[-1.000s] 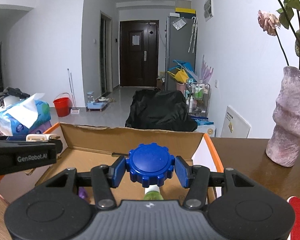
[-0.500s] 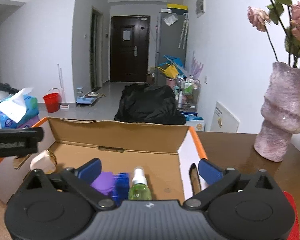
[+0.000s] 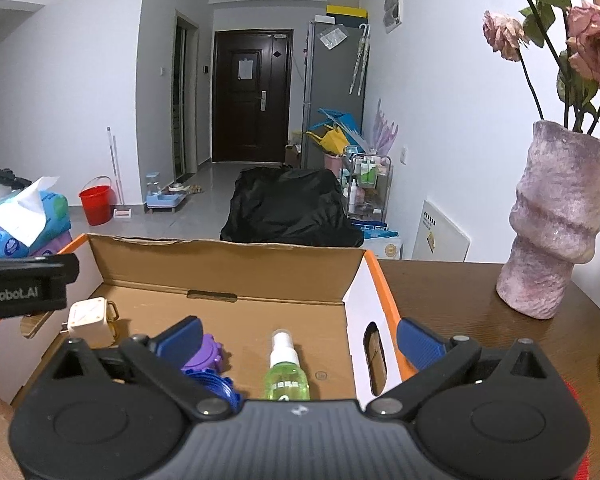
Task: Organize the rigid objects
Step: 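Withdraw both grippers from the box back over the table items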
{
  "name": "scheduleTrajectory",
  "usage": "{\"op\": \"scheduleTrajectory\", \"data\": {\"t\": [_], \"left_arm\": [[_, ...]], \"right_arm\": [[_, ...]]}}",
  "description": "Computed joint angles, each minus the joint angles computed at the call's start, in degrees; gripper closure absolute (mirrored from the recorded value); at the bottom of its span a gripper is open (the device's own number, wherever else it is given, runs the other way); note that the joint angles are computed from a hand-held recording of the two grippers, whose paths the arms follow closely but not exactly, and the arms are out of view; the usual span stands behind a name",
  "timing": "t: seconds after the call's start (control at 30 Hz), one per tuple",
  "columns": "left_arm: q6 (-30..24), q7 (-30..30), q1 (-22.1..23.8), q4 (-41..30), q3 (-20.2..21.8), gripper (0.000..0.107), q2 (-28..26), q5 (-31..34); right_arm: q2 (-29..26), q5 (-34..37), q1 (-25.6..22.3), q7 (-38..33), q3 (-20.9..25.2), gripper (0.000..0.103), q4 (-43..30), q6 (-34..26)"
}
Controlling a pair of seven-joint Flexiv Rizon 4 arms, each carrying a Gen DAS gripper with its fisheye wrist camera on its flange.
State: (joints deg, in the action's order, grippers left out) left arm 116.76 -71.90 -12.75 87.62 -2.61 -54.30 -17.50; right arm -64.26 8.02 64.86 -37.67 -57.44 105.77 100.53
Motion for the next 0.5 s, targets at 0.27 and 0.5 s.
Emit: {"op": "scheduleTrajectory", "data": {"t": [0.27, 0.5], "left_arm": [[1.2, -0.3, 0.5, 1.9, -0.5, 0.004, 1.1, 1.7], [2.8, -0.6, 1.2, 3.8, -1.2, 0.004, 2.1, 3.0]], "right_arm": [[0.1, 0.9, 1.1, -0.4, -0.6, 0.0, 1.2, 1.0], [0.2, 2.0, 2.2, -1.6, -0.9, 0.0, 2.3, 1.7]]}}
